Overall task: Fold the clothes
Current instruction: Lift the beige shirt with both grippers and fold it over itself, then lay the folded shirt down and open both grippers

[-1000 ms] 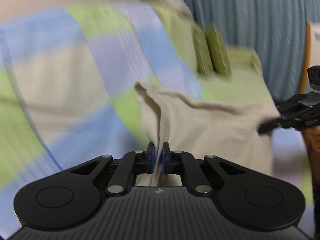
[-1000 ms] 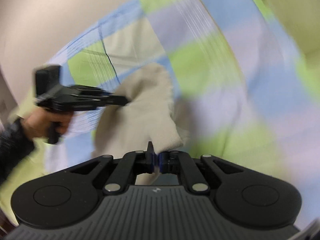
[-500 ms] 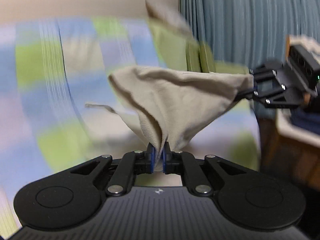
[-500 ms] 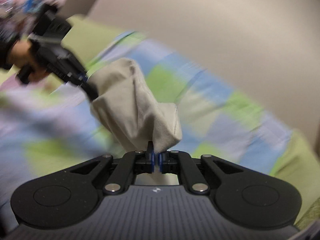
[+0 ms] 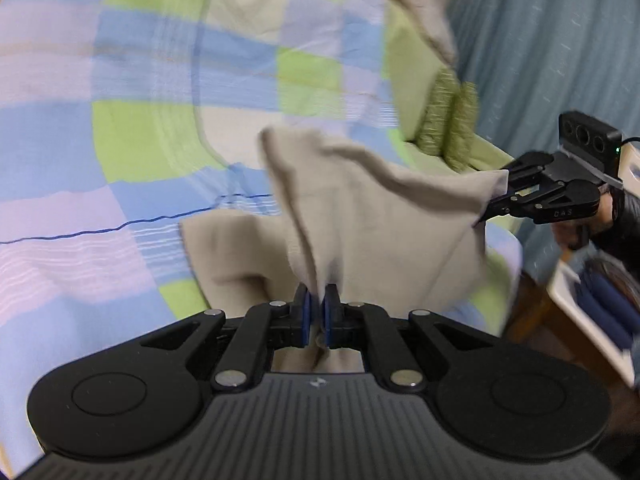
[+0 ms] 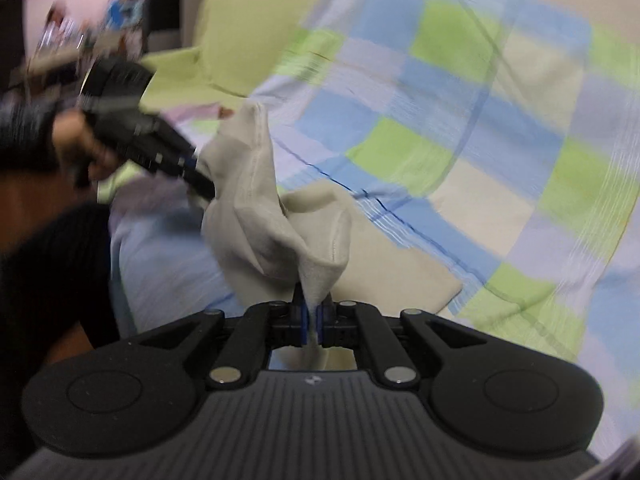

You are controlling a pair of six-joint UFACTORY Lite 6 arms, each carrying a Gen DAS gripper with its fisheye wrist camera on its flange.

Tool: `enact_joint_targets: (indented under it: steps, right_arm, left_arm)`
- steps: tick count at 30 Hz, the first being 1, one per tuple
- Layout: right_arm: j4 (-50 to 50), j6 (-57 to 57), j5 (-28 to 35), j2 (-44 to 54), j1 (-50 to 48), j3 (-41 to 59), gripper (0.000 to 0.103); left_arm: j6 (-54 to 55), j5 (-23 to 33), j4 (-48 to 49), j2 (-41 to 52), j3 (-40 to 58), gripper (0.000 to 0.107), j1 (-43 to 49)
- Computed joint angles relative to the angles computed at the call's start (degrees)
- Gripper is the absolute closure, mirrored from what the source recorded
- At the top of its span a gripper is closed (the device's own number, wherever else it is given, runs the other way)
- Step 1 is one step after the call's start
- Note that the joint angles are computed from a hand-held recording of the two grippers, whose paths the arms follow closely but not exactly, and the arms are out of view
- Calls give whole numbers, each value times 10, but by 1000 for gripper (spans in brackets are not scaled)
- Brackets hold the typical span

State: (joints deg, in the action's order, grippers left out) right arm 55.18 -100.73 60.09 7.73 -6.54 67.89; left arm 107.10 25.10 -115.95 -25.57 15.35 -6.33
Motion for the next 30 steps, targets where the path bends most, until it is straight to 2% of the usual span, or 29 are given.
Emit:
enact_joint_targets:
  steps: [3,6,7,9,10,13,15,19,20,21,23,25,27,28,30]
  right_arm:
    - [21,109,-36,179,24,146,96]
    - [49,155,-26,289,15,224,89]
    - [76,138,-8,304,0,209,86]
    - [97,105,-2,287,-18,157,71]
    - [107,93,-4,279,-28,132,68]
    - [160,64,-9,277,-45,97,67]
    - [235,36,-6,259,-73,54,66]
    - [262,56,10,270,-65,61,74]
    - [258,58,1,280,-53,73,83]
    - [250,63,-5,282,-47,80,99]
    - [230,90,-63,269,-25,83,99]
    - [224,87,-68,250,-10,77,99]
    - [244,52,-15,224,-18,60,100]
    - [251,37,13,212,-22,53,100]
    - [267,45,19,223,-24,71,100]
  left_arm:
    - [74,35,-64,140,51,103,26]
    - [110,55,-95,161,39,103,31]
    - [105,65,-92,152,28,102,39]
    - [96,85,-87,145,15,97,55]
    - [100,96,-92,158,22,95,62]
    - [110,126,-110,197,45,94,78]
    - [116,141,-123,227,64,94,84]
    - [134,154,-157,293,115,94,78]
    - [134,155,-157,298,119,97,78]
    - [139,150,-164,294,119,106,74]
    - [169,129,-193,240,88,107,56]
    - [190,115,-217,172,48,107,44]
    - [197,108,-239,133,25,107,40]
    - [199,107,-249,138,24,107,42]
    - [201,104,-257,191,51,107,44]
